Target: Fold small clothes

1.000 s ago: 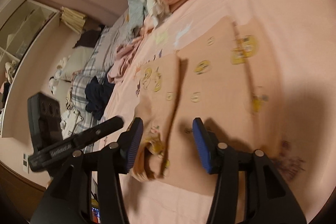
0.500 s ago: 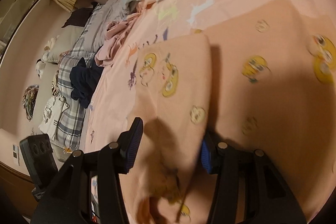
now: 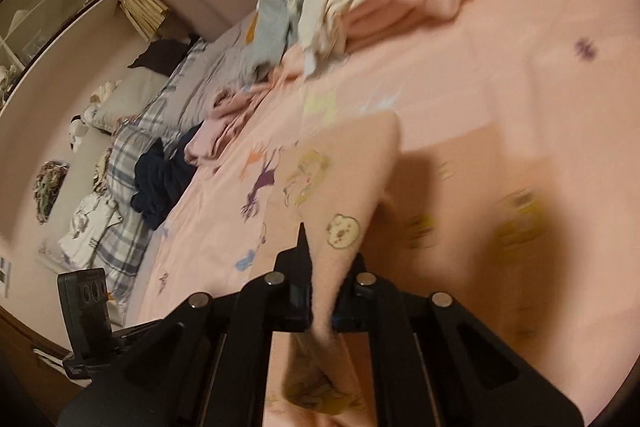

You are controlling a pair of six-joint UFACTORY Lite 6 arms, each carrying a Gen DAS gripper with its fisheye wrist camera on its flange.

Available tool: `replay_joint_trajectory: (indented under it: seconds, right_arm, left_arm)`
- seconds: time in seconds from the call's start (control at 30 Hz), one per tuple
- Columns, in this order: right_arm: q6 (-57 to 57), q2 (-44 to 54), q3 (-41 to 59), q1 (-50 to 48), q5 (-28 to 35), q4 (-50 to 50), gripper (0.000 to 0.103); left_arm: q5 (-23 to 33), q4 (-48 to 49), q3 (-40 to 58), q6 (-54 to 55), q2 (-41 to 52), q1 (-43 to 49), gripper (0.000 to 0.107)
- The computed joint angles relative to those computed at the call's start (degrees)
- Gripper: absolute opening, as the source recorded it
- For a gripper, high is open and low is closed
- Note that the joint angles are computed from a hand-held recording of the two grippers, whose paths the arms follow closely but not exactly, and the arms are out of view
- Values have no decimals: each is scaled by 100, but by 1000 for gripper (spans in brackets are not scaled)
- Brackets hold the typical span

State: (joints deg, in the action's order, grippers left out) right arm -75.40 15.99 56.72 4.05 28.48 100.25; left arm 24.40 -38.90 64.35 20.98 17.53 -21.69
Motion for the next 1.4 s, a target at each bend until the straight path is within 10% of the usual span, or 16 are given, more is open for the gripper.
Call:
replay_joint_trajectory:
  seconds: [0.67,1.4]
  right_arm:
    - [-360,1021,-12,-1439,1534,490,31]
    - [-1020,-2609,-2712,2,-742,-30,24]
  left_arm:
    - [-179,1193,1687,-1156,1311,-1592,50]
    - [-948,2203,1039,-2004,989,-1903,50]
